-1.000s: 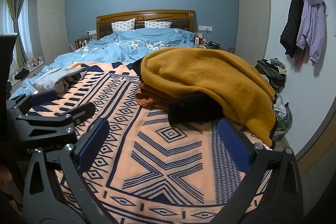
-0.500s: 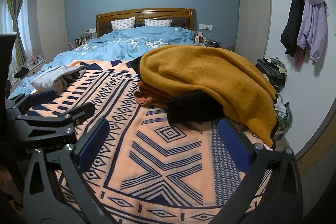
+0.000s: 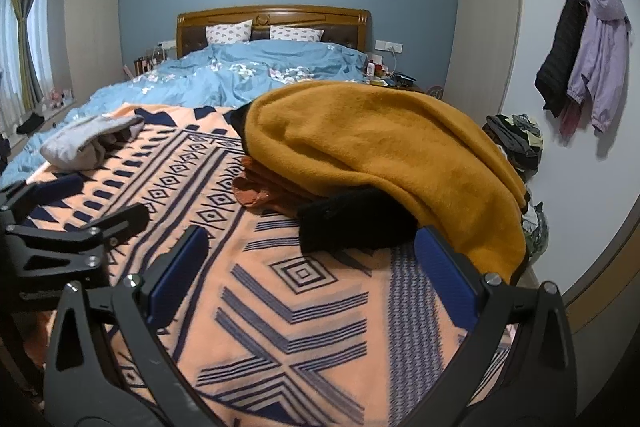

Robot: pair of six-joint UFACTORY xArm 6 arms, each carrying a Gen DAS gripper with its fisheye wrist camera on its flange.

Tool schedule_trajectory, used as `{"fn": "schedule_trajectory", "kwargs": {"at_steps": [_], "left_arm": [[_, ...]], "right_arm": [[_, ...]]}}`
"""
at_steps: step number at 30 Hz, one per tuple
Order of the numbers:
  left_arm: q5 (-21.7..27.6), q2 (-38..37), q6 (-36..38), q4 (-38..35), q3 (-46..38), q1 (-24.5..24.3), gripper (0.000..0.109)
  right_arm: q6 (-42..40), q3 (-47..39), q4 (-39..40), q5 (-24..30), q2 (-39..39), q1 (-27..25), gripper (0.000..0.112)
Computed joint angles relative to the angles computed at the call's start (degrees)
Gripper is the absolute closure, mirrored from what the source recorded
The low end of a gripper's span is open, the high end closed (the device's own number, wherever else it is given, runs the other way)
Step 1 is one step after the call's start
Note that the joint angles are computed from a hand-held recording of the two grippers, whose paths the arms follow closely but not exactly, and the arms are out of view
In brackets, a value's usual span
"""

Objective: Fold clothes
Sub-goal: 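Move the right tool onto the mustard-yellow garment and close on its edge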

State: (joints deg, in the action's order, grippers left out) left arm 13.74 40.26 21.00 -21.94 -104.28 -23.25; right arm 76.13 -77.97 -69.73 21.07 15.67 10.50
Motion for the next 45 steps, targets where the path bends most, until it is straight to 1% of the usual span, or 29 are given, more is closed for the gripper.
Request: {"fn": "schedule_trajectory", "kwargs": {"at_steps": [3, 6, 10, 13, 15, 21, 22, 25, 26, 27, 28, 29, 30, 31, 32, 33, 34, 37, 39, 40, 41, 43, 44, 45], "left_arm": [[0.99, 2.03, -3.97, 3.35, -2.95, 0.40, 0.006], [3.31, 4.49, -6.61, 5.21, -6.93, 0.79, 0.006], [3.91, 6.95, -10.10, 9.12, -10.52, 0.99, 0.006], [5.09, 9.00, -11.77, 10.67, -13.70, 1.04, 0.006], [5.83, 10.46, -12.75, 11.88, -15.93, 1.01, 0.006], [8.98, 15.43, -15.73, 15.48, -23.59, 1.28, 0.006], [9.71, 16.34, -16.28, 15.94, -25.04, 1.43, 0.006], [11.85, 19.11, -17.88, 16.92, -29.50, 2.07, 0.006], [12.39, 19.82, -18.67, 17.35, -30.59, 2.34, 0.006], [12.90, 20.35, -19.20, 17.72, -31.44, 2.52, 0.006], [13.08, 20.69, -19.77, 18.05, -31.88, 2.73, 0.006], [13.47, 21.10, -20.15, 18.47, -32.46, 2.86, 0.006], [13.90, 21.50, -20.48, 18.90, -33.06, 2.99, 0.006], [14.08, 21.63, -20.53, 19.09, -33.17, 3.10, 0.006], [13.96, 21.63, -20.37, 18.93, -33.01, 3.21, 0.006], [13.72, 21.52, -20.18, 18.71, -32.66, 3.32, 0.006], [13.27, 21.28, -19.75, 18.20, -32.07, 3.40, 0.006], [11.90, 20.48, -18.29, 16.83, -30.31, 3.54, 0.006], [10.79, 19.66, -17.33, 16.12, -28.65, 3.51, 0.006], [10.48, 19.54, -16.60, 15.46, -28.33, 3.49, 0.006], [10.22, 19.46, -15.83, 14.73, -28.08, 3.48, 0.006], [9.83, 19.48, -14.76, 13.93, -27.84, 3.43, 0.006], [9.70, 19.56, -14.52, 13.93, -27.82, 3.40, 0.006], [9.79, 19.68, -14.55, 13.99, -27.95, 3.47, 0.006]], "right_arm": [[-4.64, -2.52, 3.33, -0.41, 2.25, -0.88, 0.009], [-9.34, -6.29, 5.98, 0.32, 5.25, -1.42, 0.009], [-15.31, -11.63, 9.54, 0.51, 9.71, -2.07, 0.009], [-17.72, -15.77, 10.39, 2.14, 13.11, -2.15, 0.009], [-17.35, -18.00, 8.84, 3.21, 14.94, -2.12, 0.009], [-26.74, -27.12, 16.31, 5.31, 22.67, -2.38, 0.009], [-28.21, -28.99, 17.38, 5.89, 24.13, -2.39, 0.010], [-34.56, -36.14, 22.72, 7.77, 29.48, -2.52, 0.018], [-36.96, -39.18, 24.73, 8.89, 31.60, -2.50, 0.024], [-39.34, -42.43, 26.79, 10.21, 33.81, -2.48, 0.034], [-41.73, -46.03, 28.88, 11.74, 36.18, -2.46, 0.038], [-43.13, -48.92, 29.86, 13.13, 38.04, -2.45, 0.044], [-44.14, -51.57, 30.40, 14.48, 39.72, -2.44, 0.057], [-44.50, -53.22, 30.39, 15.48, 40.69, -2.45, 0.066], [-44.54, -53.37, 30.51, 15.67, 40.67, -2.61, 0.083], [-44.54, -51.11, 31.82, 13.78, 39.14, -3.15, 0.099], [-44.42, -47.22, 32.95, 10.54, 36.66, -3.81, 0.103], [-38.84, -35.12, 28.67, 1.53, 28.09, -5.59, 0.103], [-32.51, -27.28, 25.68, -4.54, 22.15, -7.49, 0.103], [-31.67, -24.80, 26.25, -5.93, 20.21, -8.16, 0.103], [-31.49, -23.49, 26.32, -5.40, 19.00, -8.36, 0.102], [-29.37, -23.05, 20.53, -3.11, 18.66, -7.57, 0.077], [-28.32, -22.96, 17.36, -1.90, 18.65, -7.04, 0.047], [-27.51, -22.89, 14.44, -0.63, 18.67, -6.47, 0.028]]}}
